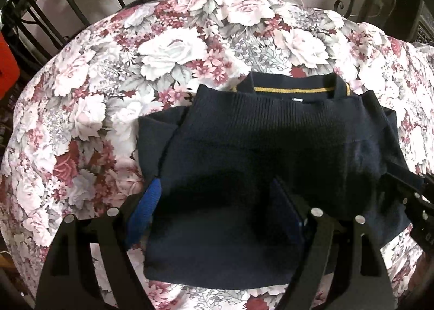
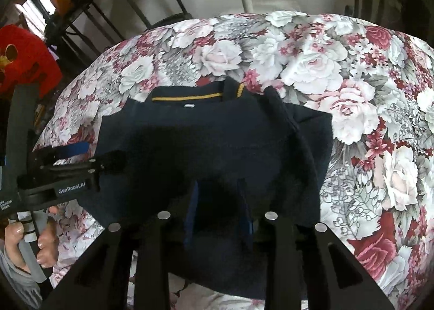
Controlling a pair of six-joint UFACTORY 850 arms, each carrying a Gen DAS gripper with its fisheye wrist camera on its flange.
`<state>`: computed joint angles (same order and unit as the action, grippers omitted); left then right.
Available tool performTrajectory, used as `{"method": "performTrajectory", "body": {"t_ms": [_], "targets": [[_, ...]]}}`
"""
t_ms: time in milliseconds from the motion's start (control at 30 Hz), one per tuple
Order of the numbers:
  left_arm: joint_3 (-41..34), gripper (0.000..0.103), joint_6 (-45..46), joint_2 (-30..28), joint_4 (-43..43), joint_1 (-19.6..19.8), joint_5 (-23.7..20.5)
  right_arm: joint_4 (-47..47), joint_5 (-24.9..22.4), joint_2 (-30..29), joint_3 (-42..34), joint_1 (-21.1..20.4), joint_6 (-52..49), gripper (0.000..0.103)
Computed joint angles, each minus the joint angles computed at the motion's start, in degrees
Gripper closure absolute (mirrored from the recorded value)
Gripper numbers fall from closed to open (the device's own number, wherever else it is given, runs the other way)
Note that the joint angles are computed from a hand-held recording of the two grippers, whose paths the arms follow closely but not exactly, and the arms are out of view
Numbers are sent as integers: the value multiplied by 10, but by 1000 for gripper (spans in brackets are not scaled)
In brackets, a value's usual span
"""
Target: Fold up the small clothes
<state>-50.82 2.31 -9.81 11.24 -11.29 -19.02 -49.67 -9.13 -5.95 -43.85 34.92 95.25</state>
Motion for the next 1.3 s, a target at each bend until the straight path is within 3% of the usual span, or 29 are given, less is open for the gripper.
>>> {"method": "performTrajectory", "body": {"t_ms": [567,833,1033,1100,1300], "targets": [[7,23,-76,-2,99,1,-12,93,12,-21,-14,15,-112,71],[3,23,-139,-27,176,-1,-33,252,4,-51,-24,21,-292,63],[-2,23,-139,-33,170,0,-43,237,9,-42,-19,19,-268,63],[1,23,-124,-23,153,-2,-33,169,3,-33,-17,19,-195,63],[14,23,-118,4,147,-22,-10,92,-7,-11,-10,22,-118,63]]}}
